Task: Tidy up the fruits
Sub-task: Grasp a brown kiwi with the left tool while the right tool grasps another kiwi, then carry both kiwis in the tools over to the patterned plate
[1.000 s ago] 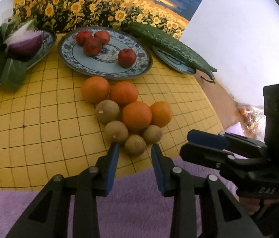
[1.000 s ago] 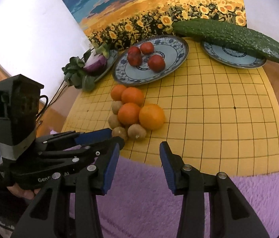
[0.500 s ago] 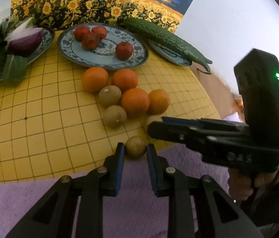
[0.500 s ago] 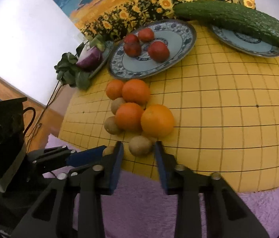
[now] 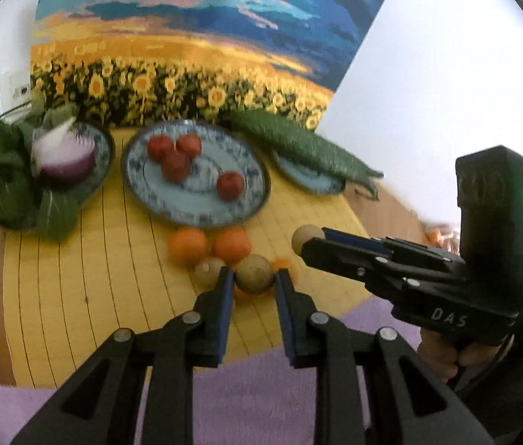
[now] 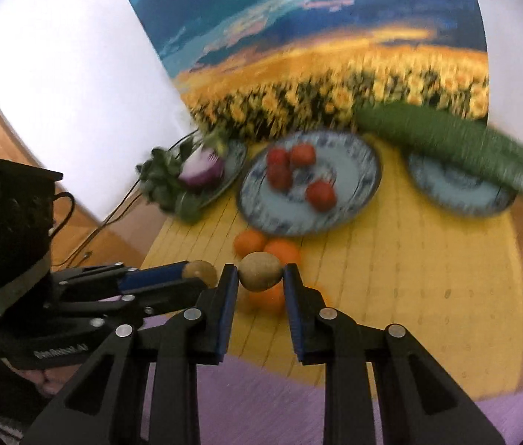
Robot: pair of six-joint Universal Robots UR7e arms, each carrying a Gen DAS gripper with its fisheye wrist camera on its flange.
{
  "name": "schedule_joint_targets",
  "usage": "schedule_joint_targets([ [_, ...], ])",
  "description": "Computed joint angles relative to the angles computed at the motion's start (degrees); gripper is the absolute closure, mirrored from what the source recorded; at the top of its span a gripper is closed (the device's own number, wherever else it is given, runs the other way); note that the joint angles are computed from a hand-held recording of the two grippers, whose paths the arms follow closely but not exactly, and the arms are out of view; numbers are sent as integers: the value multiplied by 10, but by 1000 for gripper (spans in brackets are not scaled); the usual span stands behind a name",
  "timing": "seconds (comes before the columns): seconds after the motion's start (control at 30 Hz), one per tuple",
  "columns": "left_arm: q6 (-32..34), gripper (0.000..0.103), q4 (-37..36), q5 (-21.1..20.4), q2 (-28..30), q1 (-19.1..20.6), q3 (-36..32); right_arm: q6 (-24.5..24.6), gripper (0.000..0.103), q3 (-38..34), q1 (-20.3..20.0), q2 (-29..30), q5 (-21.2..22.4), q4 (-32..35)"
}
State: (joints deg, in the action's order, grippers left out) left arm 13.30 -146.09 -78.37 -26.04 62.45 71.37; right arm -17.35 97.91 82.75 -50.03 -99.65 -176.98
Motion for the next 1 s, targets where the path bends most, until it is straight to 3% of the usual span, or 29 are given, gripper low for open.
schedule_joint_targets([
  [0.37,14,79,57,17,70,4,-118,-56,77,-115,-2,69,-58,48],
  [0.53,1,79,108,25,112,16,-192,-51,77,-164,-18,97,-59,86],
  [0.8,-27,79,165,34,170,27,-295,-81,77,-229,-24,135,-36,138],
  [1.0,-21,79,160,44,189,29,-319,-83,77,-248,-26,148,-17,145],
])
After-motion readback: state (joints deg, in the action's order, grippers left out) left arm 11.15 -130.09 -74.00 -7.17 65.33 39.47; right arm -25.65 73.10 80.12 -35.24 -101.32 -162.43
